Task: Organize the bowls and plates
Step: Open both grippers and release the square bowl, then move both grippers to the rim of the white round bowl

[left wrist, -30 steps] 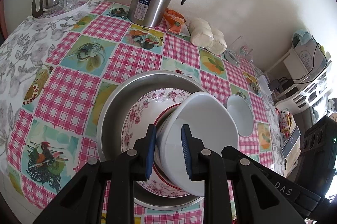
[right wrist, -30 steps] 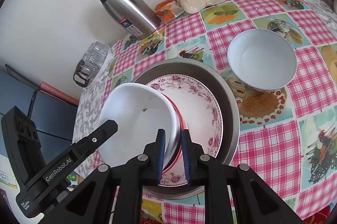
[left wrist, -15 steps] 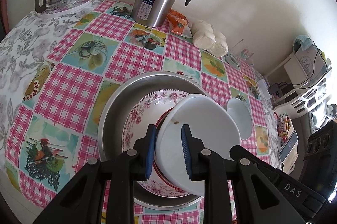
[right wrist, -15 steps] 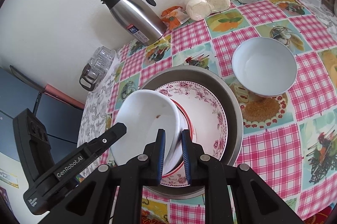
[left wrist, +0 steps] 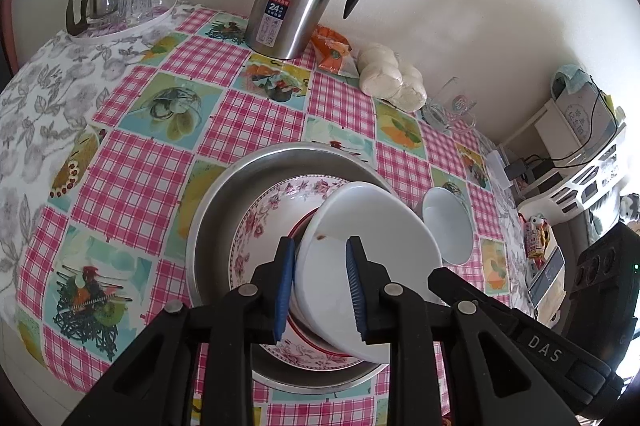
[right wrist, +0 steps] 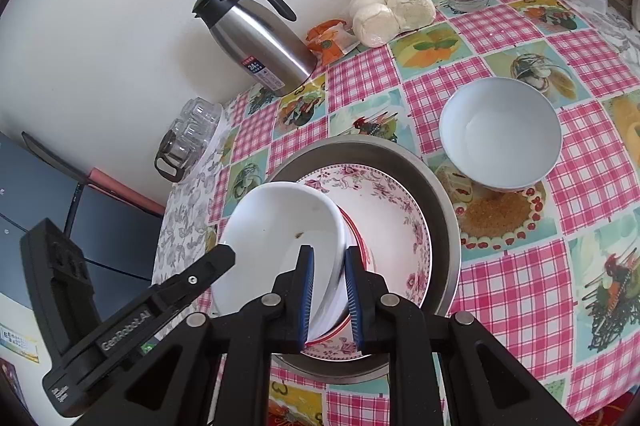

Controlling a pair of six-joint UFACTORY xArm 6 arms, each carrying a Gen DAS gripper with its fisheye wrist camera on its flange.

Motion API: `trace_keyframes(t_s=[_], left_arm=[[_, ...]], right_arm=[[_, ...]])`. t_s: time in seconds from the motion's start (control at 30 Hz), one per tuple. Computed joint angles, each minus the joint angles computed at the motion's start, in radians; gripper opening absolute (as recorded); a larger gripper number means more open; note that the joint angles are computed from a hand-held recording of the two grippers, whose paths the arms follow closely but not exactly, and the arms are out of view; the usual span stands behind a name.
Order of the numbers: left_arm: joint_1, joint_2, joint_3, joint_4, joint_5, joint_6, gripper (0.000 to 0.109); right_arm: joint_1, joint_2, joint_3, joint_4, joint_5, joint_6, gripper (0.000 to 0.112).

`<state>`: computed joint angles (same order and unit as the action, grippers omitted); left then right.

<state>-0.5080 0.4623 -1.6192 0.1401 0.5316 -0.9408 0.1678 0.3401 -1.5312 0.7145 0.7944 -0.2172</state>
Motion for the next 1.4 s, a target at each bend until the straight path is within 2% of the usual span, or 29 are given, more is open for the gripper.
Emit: trace_keyframes(t_s=[0.37, 0.53, 0.7, 0.77, 0.83, 0.87, 0.93, 1.0, 1.07, 1.1, 1.13, 1.27, 1.33, 1.4], left_arm=[[0.004, -0.004, 0.015, -0.021, -0.019, 0.004, 0.027], [0.003, -0.02, 0.025, 0.046, -0.038, -0.038, 0.028], [0.001, -0.029, 0.012, 0.156, 0.002, -0.133, 0.029], [0.001, -0.036, 0.011, 0.201, 0.017, -0.175, 0.032], [-0.001, -0.044, 0.007, 0.267, 0.058, -0.234, 0.049], [-0.002, -0.046, 0.004, 0.288, 0.077, -0.254, 0.052], [-0.002, -0.044, -0.005, 0.302, 0.107, -0.272, 0.057], [0.0, -0.044, -0.004, 0.3, 0.124, -0.277, 0.061], [-0.003, -0.033, -0.025, 0.316, 0.173, -0.296, 0.07], [-0.006, -0.03, -0.031, 0.326, 0.19, -0.307, 0.075], [-0.007, -0.027, -0.037, 0.337, 0.206, -0.317, 0.079], [-0.016, -0.017, -0.057, 0.385, 0.265, -0.355, 0.082], [-0.02, -0.011, -0.068, 0.405, 0.296, -0.37, 0.094], [-0.023, -0.009, -0.072, 0.427, 0.313, -0.387, 0.094]], right_arm=[[-0.002, 0.008, -0.004, 0.008, 0.008, -0.006, 0.019], [-0.004, -0.009, 0.01, 0.016, -0.008, -0.025, 0.019], [-0.002, -0.028, 0.025, 0.012, -0.041, -0.053, 0.018], [-0.002, -0.032, 0.03, -0.01, -0.056, -0.045, 0.018], [0.0, -0.035, 0.033, -0.043, -0.072, -0.025, 0.02], [0.002, -0.036, 0.035, -0.075, -0.084, -0.006, 0.024], [0.008, -0.039, 0.04, -0.154, -0.104, 0.038, 0.043], [0.012, -0.039, 0.041, -0.223, -0.122, 0.068, 0.044], [0.014, -0.037, 0.04, -0.25, -0.131, 0.068, 0.051], [0.015, -0.038, 0.041, -0.261, -0.136, 0.068, 0.06], [0.017, -0.039, 0.043, -0.273, -0.143, 0.069, 0.065], [0.019, -0.04, 0.045, -0.287, -0.156, 0.059, 0.075], [0.016, -0.039, 0.044, -0.285, -0.158, 0.058, 0.079], [0.015, -0.039, 0.047, -0.288, -0.164, 0.06, 0.081]])
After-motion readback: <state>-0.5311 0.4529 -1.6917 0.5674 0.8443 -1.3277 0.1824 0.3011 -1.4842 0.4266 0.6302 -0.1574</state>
